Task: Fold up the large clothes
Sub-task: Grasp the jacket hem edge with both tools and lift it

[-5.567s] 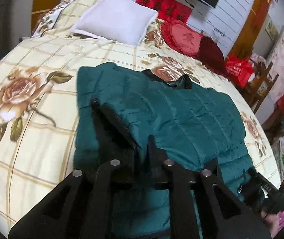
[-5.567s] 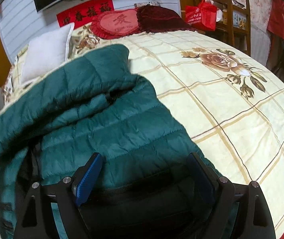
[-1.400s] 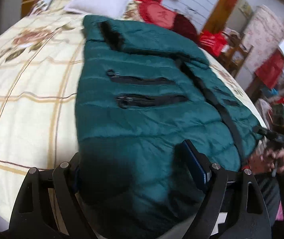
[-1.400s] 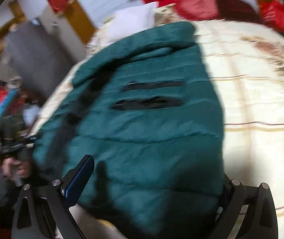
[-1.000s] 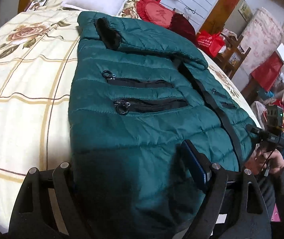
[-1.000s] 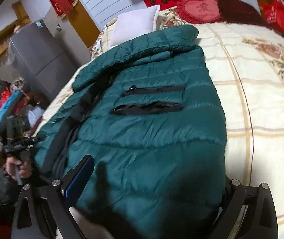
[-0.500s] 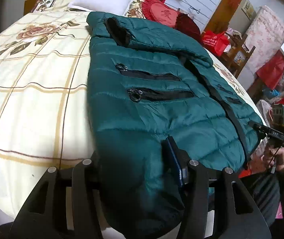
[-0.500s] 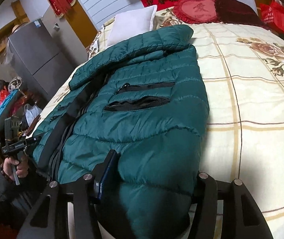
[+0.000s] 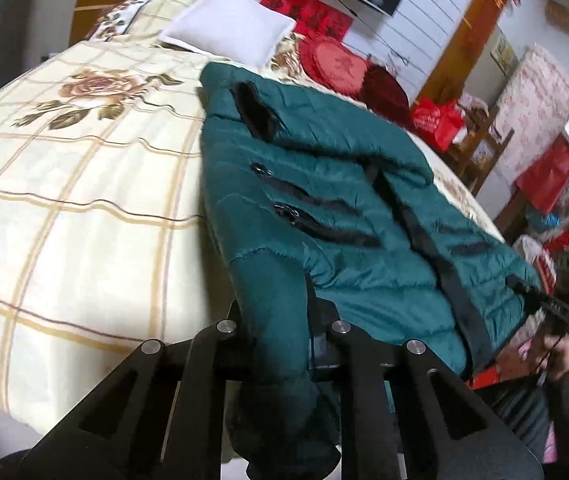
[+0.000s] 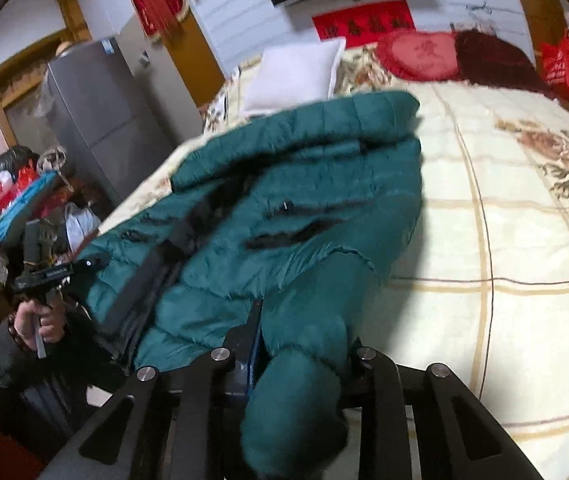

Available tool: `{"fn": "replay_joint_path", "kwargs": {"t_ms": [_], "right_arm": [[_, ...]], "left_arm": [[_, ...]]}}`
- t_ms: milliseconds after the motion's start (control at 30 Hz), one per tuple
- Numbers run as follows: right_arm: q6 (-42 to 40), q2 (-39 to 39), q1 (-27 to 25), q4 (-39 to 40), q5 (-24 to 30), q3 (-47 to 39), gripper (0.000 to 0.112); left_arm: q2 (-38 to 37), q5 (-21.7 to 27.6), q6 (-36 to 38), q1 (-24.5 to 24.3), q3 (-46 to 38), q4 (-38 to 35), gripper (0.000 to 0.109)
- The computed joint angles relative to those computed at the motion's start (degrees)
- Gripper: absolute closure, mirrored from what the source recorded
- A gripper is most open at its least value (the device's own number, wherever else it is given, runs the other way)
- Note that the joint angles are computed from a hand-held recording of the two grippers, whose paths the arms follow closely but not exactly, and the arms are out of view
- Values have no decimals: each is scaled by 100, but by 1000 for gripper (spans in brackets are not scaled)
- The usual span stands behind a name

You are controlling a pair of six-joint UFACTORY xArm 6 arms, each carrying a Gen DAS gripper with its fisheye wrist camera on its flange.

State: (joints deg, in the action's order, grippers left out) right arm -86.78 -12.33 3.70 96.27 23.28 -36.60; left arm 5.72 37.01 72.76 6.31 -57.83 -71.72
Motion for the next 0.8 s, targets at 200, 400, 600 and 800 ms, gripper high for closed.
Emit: {"fn": "replay_joint_path", "kwargs": {"t_ms": [200,400,600,800], "right_arm": [[-827,-721,455,1474,-768,383,88],[-2064,-890,820,2933,-1610,231,89],[-2057,-683,892,2908,-1916,69,89],[-1578,-448,1038,2629,-2201,-24,89]], "left_arm": [[-314,-59,-248,129,171,220,96],[-569,-596,-604,-90,393,587,96],[-427,-822,-695,-189,361,517,96],[-412,-1427,-821,-480,547,848,94]]}}
